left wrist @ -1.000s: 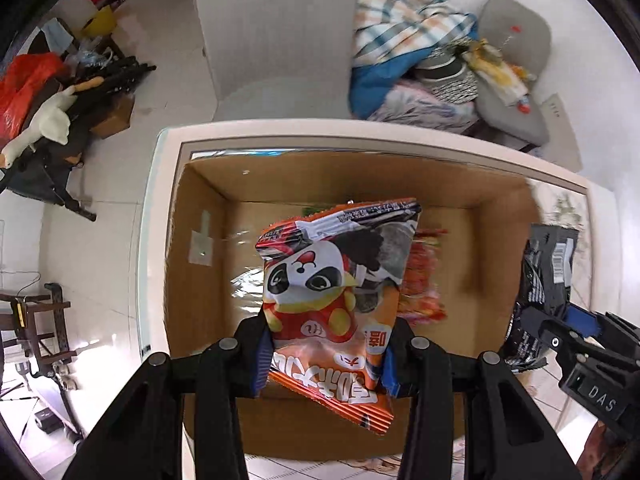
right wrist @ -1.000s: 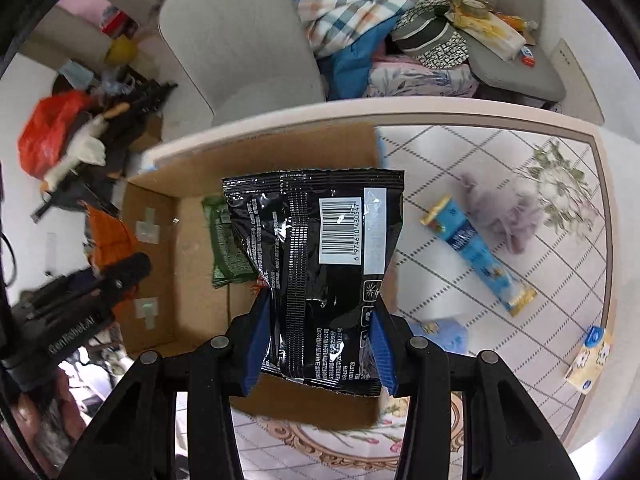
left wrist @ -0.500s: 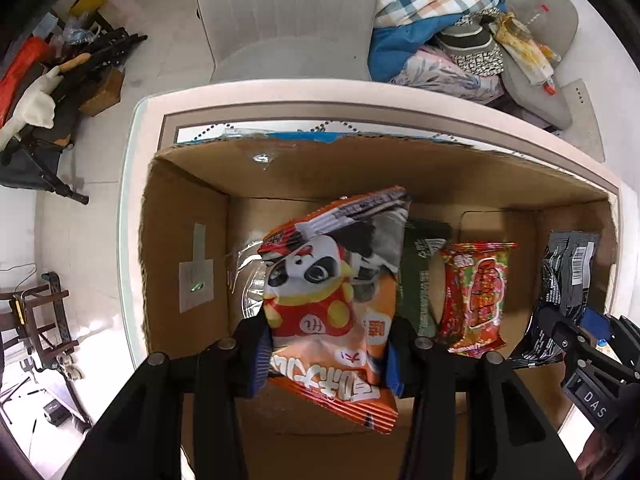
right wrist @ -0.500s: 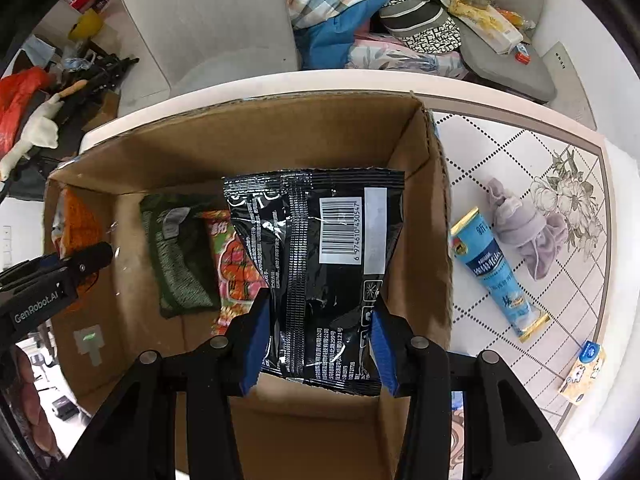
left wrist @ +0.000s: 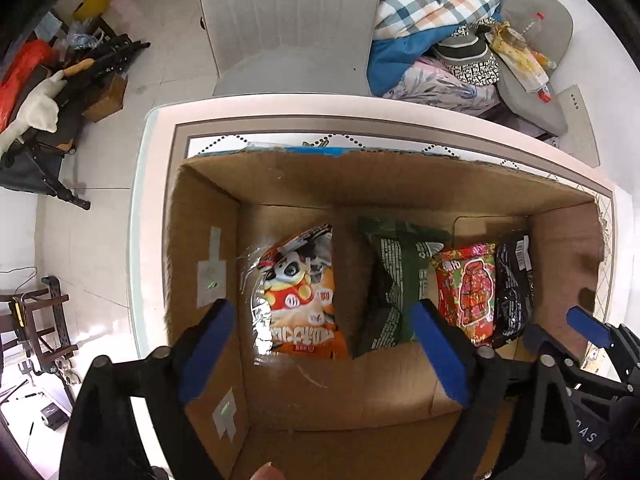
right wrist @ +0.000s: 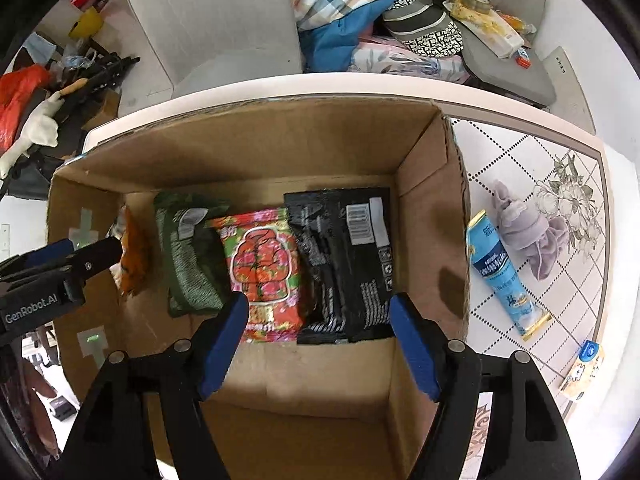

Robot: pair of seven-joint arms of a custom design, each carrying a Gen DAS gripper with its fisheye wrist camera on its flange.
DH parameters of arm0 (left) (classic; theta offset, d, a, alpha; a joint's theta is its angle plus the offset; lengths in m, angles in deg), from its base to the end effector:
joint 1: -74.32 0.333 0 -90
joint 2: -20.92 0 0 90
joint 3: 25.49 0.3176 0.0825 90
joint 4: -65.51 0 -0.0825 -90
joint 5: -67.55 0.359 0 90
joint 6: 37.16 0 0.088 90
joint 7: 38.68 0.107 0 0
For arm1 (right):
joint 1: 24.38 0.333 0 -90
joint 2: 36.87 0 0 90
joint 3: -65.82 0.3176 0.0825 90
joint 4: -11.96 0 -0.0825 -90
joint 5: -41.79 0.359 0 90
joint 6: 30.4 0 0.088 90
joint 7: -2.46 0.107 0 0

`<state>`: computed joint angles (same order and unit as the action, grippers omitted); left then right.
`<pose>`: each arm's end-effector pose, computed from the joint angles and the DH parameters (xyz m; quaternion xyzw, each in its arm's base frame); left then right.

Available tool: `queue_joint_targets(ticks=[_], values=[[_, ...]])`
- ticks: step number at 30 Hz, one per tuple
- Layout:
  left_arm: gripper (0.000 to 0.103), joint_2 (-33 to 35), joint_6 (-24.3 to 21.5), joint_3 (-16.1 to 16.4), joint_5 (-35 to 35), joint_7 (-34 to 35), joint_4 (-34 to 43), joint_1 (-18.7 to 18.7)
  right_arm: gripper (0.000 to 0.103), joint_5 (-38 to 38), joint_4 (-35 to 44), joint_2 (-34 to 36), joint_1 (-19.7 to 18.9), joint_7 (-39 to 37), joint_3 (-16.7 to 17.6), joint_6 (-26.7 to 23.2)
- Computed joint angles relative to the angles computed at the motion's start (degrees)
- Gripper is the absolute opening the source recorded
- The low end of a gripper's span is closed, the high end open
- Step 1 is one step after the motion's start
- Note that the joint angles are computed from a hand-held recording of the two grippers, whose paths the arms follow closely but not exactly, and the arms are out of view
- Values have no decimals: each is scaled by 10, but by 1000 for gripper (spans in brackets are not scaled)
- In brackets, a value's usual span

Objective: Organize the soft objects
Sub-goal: 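Carry both bags into the box and release them beside the others, then grasp the blue-white packet with the left tool while the right grasps the lavender sock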

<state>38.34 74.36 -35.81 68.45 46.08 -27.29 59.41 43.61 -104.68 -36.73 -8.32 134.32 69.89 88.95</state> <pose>0.5745 -0.2562 0.4624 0.5748 -0.8179 0.0216 0.0100 0.5005 0.1851 0.4594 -0.5547 0.8316 0.0083 0.0252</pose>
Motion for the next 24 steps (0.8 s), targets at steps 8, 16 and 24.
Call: queue_joint_targets(ticks=[8,16,24], values=[[100,-83,50,-3,-23,-5,-100,14,103,-7,-25,-32,18,20,13,10],[100,-180,85,-13,-25,-2,-188,23,103,-23,-59,-87,36,50,22,8],[100,-282,93,-21,-55,9,-248,34,103,-38,-86,-167,58,79,35,-5]])
